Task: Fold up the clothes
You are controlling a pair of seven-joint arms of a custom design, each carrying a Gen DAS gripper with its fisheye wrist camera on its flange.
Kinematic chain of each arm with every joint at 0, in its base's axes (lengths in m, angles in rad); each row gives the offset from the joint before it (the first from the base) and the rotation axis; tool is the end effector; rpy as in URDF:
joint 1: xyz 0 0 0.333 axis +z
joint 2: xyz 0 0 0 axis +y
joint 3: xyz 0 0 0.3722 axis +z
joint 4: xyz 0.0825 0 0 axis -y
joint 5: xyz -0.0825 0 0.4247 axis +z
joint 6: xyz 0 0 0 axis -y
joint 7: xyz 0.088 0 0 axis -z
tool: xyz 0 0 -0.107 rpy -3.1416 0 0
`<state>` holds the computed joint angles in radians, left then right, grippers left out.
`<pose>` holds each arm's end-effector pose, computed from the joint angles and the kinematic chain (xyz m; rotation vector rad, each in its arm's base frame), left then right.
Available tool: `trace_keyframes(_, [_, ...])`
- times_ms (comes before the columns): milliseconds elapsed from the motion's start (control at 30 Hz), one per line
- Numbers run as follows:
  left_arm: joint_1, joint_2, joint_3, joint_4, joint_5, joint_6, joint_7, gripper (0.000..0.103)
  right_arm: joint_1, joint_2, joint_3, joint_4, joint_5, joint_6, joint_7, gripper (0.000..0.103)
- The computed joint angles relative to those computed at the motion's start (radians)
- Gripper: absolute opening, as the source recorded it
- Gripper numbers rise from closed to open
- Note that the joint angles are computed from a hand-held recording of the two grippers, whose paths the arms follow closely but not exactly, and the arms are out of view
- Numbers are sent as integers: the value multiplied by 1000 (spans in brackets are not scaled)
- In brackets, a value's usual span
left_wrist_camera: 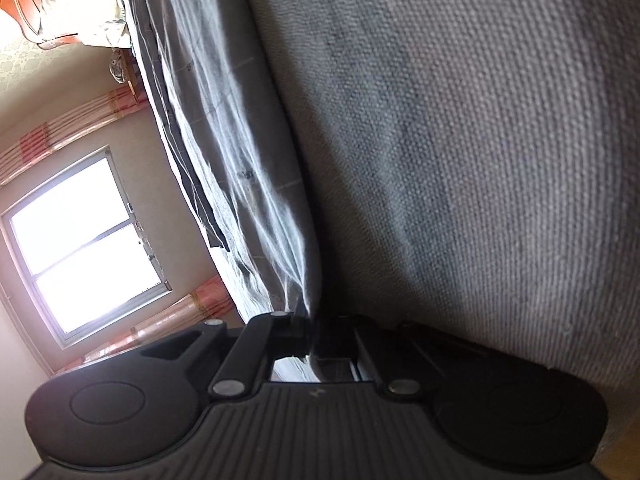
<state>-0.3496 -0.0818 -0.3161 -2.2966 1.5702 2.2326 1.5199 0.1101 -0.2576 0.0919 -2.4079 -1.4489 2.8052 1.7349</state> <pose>0.4496 -0.3172 0.4390 0.1437 1.9670 0.5681 0.4778 0.1483 0.4824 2.6642 -0.3415 1.4547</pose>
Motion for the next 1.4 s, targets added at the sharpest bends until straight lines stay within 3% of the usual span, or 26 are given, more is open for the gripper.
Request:
trace_keyframes(133, [4, -8, 3, -1, -7, 12, -6, 0, 11, 9, 26, 11, -79, -100, 116, 7])
trace_keyframes(267, [8, -6, 5, 21, -51, 20, -31, 0, 34, 21, 4, 35, 65, -112, 24, 5])
trace_keyframes(467, [16, -29, 2, 42, -46, 39, -65, 0, 25, -13, -16, 40, 263, -41, -153, 5])
trace_keyframes(767, [23, -49, -12, 70, -114, 45, -35, 0, 12, -108, 7, -24, 528, -37, -460, 5])
trace_keyframes(1000, [21, -102, -21, 23, -204, 35, 56, 0, 54, -200, 21, -84, 746, -121, -672, 5])
trace_keyframes(1200, [33, -118, -35, 20, -213, 35, 36, 0, 81, -257, 22, -69, 888, -225, -807, 5])
trace_keyframes(1300, [39, -110, -34, 25, -205, 39, 28, 0, 67, -262, 29, -60, 912, -244, -828, 5])
trace_keyframes(1400, [38, -80, -36, 48, -220, 11, 42, 0, 41, -190, 42, -6, 922, -262, -802, 6])
